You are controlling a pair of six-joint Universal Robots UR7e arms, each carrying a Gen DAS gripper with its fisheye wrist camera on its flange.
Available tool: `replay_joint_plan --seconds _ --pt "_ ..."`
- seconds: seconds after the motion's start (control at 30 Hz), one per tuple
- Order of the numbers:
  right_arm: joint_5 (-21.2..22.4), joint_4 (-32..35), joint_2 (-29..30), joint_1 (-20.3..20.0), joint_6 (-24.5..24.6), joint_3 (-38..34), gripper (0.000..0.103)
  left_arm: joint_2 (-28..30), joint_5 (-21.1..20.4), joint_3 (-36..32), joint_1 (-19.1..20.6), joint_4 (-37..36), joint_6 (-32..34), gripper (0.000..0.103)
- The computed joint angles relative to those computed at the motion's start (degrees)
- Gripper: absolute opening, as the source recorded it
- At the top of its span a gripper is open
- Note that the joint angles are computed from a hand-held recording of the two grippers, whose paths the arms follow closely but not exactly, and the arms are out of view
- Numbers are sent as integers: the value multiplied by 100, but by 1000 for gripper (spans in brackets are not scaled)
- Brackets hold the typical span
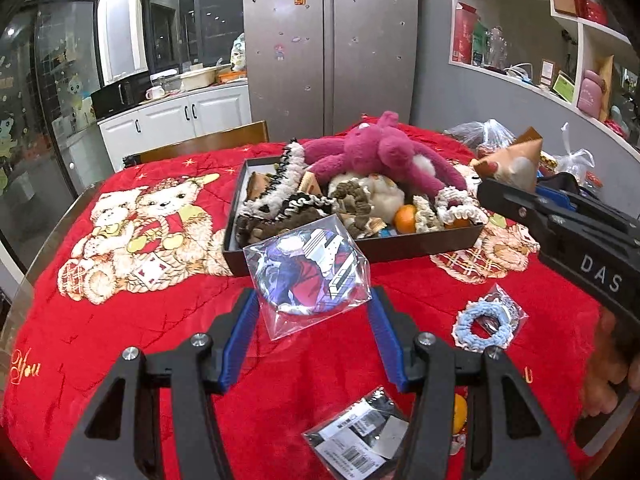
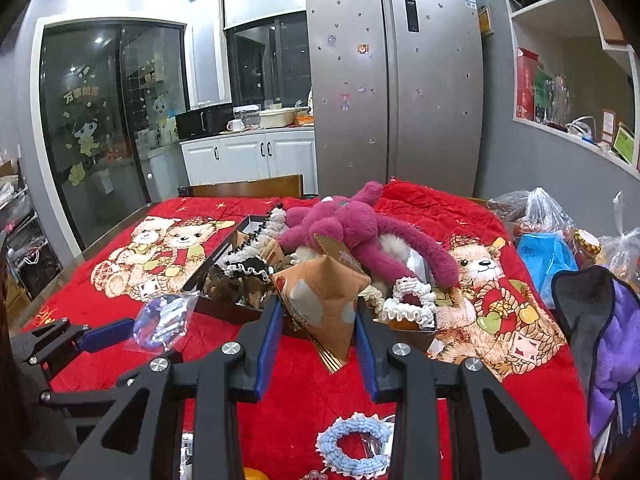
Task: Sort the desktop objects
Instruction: 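Carry the badge packet and the tan paper bag in both tools over the tray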
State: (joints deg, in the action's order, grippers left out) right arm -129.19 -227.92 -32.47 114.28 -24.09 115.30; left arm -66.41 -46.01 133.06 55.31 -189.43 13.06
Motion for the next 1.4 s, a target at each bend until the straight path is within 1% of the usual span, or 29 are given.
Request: replay_joint_plan --seconds 0.1,0.23,0.33,0.43,0.5,0.63,0.73,0.77,0.83,0.87,0.97,1.0,1.07,1.1,1.13,1.2,1.23,1.33,1.4 --pt "2 82 -10 -16 66 -8 35 44 85 -68 45 -58 104 57" --pt "25 205 -14 -32 101 -30 35 -4 -135 -309 259 360 -36 57" --pt "-25 301 -8 -38 90 -84 35 88 -138 -514 326 448 64 57" --pt "13 480 -45 -69 149 -156 35 127 -255 -740 381 654 70 57" --pt "60 718 -81 -102 225 -260 35 174 -361 -955 410 836 88 57" --pt "170 1120 -83 -169 255 -528 35 455 -358 -1480 460 951 228 57" --pt "320 1695 -108 -275 392 -847 35 660 -456 -1965 550 1226 172 57" --pt "349 1810 -98 -296 418 -925 35 772 -386 -2137 570 1224 196 57" --pt "390 2134 -56 -336 481 -1190 35 1007 -191 -2384 599 924 371 57" --pt "441 2330 -24 -365 518 -1357 35 1055 -209 -2473 639 918 405 57" --pt "614 2535 85 -431 555 -1652 35 1095 -590 -2731 840 1188 276 57" --pt "678 2484 133 -463 570 -1711 35 1149 -598 -2814 877 1269 275 57" --pt "646 2784 170 -490 624 -1837 35 1258 -559 -2928 935 1332 431 57" --pt "716 2775 184 -519 575 -1831 35 1285 -573 -2958 969 1355 447 57" --pt "709 2730 212 -524 509 -1832 35 1295 -648 -3014 1012 1532 429 57" --pt "513 2638 311 -510 314 -1882 35 1297 -789 -3062 1087 1687 393 57" --pt "487 2612 328 -518 289 -1881 35 1328 -770 -3087 1101 1727 410 57" --pt "714 2840 215 -621 534 -1811 35 1369 -761 -3078 1122 1738 458 57" --pt "722 2838 201 -637 513 -1802 35 1359 -820 -3091 1131 1836 391 57"
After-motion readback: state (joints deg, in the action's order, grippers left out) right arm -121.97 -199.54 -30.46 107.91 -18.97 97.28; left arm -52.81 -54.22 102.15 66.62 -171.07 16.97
